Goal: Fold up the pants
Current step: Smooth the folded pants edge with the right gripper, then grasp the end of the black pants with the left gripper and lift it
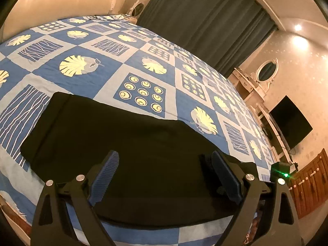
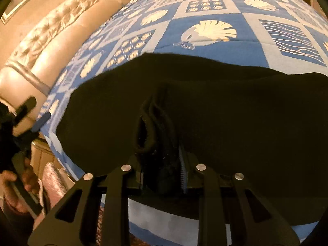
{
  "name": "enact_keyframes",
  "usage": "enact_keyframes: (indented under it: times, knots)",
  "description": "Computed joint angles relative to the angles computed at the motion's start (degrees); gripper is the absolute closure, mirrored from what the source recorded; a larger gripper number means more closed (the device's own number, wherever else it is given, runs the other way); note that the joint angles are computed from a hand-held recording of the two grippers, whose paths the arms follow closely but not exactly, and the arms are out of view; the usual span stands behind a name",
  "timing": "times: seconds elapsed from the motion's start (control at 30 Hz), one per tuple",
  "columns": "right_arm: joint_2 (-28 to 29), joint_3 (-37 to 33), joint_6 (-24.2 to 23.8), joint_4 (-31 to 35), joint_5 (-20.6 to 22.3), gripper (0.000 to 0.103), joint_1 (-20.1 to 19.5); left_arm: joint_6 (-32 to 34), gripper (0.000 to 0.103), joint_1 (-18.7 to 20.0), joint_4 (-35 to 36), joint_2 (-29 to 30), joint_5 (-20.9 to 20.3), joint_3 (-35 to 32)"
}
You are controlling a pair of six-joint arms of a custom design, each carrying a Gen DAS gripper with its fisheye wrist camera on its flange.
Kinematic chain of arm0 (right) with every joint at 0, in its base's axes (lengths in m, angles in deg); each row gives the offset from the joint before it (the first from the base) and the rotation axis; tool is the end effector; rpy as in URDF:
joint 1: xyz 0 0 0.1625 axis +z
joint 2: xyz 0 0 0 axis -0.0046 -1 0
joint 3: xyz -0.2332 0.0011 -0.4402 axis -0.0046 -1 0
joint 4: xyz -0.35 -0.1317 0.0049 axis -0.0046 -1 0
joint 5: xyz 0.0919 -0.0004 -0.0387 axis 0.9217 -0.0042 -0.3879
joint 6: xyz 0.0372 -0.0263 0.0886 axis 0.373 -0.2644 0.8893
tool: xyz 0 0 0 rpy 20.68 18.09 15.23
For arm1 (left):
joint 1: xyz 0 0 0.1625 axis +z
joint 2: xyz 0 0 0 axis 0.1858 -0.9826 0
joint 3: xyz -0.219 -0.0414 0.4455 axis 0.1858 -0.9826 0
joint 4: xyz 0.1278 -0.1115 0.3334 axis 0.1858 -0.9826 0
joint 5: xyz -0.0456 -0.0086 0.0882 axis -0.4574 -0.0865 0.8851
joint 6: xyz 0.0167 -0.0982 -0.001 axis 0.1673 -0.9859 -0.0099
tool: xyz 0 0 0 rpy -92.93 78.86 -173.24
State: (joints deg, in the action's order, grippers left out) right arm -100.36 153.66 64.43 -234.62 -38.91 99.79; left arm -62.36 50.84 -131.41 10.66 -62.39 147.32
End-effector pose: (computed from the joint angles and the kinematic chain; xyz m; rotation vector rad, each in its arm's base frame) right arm 0.2131 -0.7066 0.1514 0.3423 -2.6531 0.5676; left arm -0.1567 -0.6619 0.2750 0.2055 2.7346 -1.0455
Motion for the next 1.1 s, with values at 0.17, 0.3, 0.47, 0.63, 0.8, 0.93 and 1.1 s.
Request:
enact_keyframes:
  times: [0.17,0.3,0.47,0.63,0.8,0.93,1.1]
  knots:
    - [-1.19,2.0,5.26,-1.61,10.53,0.043,-2.46,-0.73,0.012,0.1,0.29,0.07,0.15,0.27]
    - [-1.36,2.84,5.65,-1.68,13.88,0.039,-2.79,-0.77,0.012,0.14,0.29,0.18,0.23,0.34]
    - [-0.64,2.76,4.15,-1.43,14.33,0.03,-1.89,-0.96,0.012,0.45,0.27,-0.01,-0.04,0.57]
    - [-0.23,2.86,2.65,-1.7,14.87,0.024,-1.11,-1.14,0.012,1.53,0.62,-0.93,-1.97,0.65]
    - [-2.01,4.5,1.41,-2.17,18.74,0.025,-0.67,0.12,0.012,4.59,1.47,-3.65,-6.63,0.39]
    - [-3.66,6.3,-0.74,-2.99,19.09,0.025,-0.18,-0.93,0.012,8.25,3.83,-6.77,-8.77,0.13]
    - [-5.11,8.43,-0.74,-3.96,17.87,0.024,-0.49,-3.03,0.012,14.12,11.72,-9.05,-12.55,-2.64]
